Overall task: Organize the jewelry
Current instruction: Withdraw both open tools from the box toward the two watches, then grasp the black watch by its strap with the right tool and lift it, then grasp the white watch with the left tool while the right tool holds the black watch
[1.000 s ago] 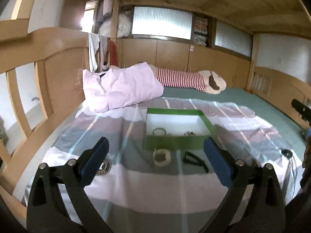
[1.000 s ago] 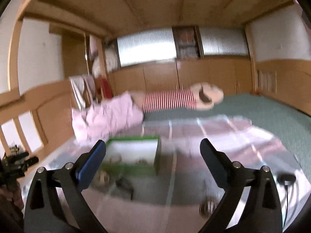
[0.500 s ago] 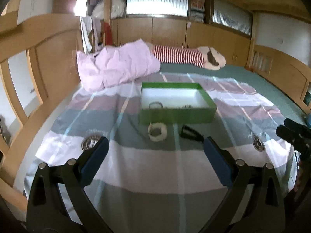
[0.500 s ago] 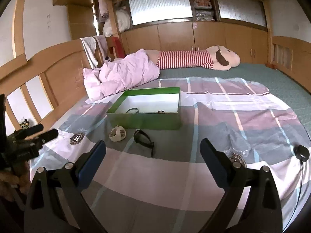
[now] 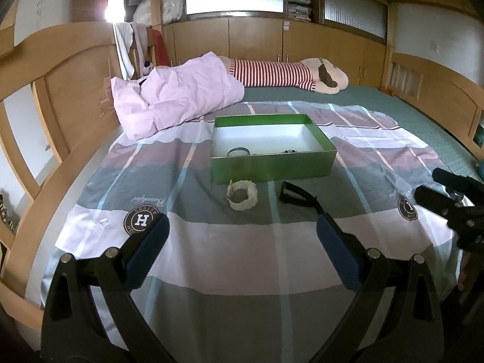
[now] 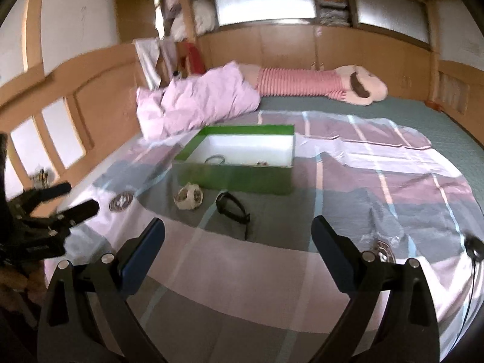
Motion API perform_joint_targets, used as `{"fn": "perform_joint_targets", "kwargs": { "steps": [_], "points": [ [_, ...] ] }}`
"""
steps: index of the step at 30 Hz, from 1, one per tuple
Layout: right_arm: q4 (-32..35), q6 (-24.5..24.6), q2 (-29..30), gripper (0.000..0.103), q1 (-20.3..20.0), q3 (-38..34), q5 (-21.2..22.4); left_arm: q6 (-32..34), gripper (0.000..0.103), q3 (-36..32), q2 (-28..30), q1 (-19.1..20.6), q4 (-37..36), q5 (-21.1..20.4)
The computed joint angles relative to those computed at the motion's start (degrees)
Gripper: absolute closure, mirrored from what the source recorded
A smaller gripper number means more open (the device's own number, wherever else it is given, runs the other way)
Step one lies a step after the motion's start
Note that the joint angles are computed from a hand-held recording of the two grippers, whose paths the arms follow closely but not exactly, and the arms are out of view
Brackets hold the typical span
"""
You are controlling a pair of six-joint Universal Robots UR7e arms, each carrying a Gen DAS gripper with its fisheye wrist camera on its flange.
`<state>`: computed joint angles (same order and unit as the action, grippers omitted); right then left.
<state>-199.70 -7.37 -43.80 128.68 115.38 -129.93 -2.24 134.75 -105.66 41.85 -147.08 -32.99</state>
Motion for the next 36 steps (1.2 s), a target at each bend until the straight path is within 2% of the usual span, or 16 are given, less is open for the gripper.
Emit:
{"fn": "perform_joint_targets", "kwargs": {
  "steps": [3,6,9,12,16,18,20,21,22,23,26,30,33,36],
  "points": [
    [6.3,-3.68,2.47,0.008,-1.54,-4.4,0.64,-0.47,0.006,-0.6,0.7,0.57,-0.18,0.17],
    [12.32,-3.72,4.8,0.008,-4.13,-8.27,2.07,-0.92,0.006,-1.15,1.21,1.1,-0.91,0.6],
    [21.81,-3.86,8.15,0.008,-7.83,-14.12,4.97,-1.02,0.006,-1.69,1.76,1.87,-1.68,0.82],
    [20.9,-10.41,13.53,0.008,-9.66,-19.41,4.95,-1.03,0.006,-2.34,2.45,3.27,-2.29,1.07],
    [23.44,-11.63,17.15,0.009,-11.16,-24.03,5.56,-2.32,0.006,-3.64,3.08,5.39,-1.2,0.29],
    [25.75,-11.5,18.56,0.019,-11.62,-26.24,4.98,-1.97,0.006,-3.89,3.43,5.9,-1.66,0.35],
    [28.59,-10.33,19.23,0.05,-12.11,-27.96,5.61,-1.43,0.006,-4.32,4.16,6.6,-2.17,0.58],
    [29.34,-9.43,19.39,0.06,-12.12,-28.55,5.62,-1.32,0.006,-4.61,4.64,7.08,-2.38,0.66],
    [30.74,-8.18,19.09,0.078,-12.12,-28.87,6.36,-1.1,0.006,-4.92,5.19,7.57,-2.77,0.63],
    [32.34,-6.97,18.62,0.088,-12.03,-29.01,7.22,-1.02,0.006,-5.3,5.7,7.95,-2.89,0.71],
    [31.59,-6.11,16.39,0.094,-10.28,-27.35,8.08,-1.09,0.006,-6.24,6.95,8.92,-3.29,0.62],
    [26.77,-2.6,10.46,0.094,-7.26,-21.93,9.9,1.11,0.006,-7.63,10.46,10.69,-4.87,-0.28],
    [22.67,-2.78,6.54,0.094,-5.28,-17.9,9.18,7.23,0.006,-9.23,15.78,12.54,-8.77,-1.48],
    [19.3,-0.68,3.11,0.094,-5.05,-14.21,10.5,10.83,0.014,-11.38,20.59,14.8,-10.07,-4.03]
  ]
}}
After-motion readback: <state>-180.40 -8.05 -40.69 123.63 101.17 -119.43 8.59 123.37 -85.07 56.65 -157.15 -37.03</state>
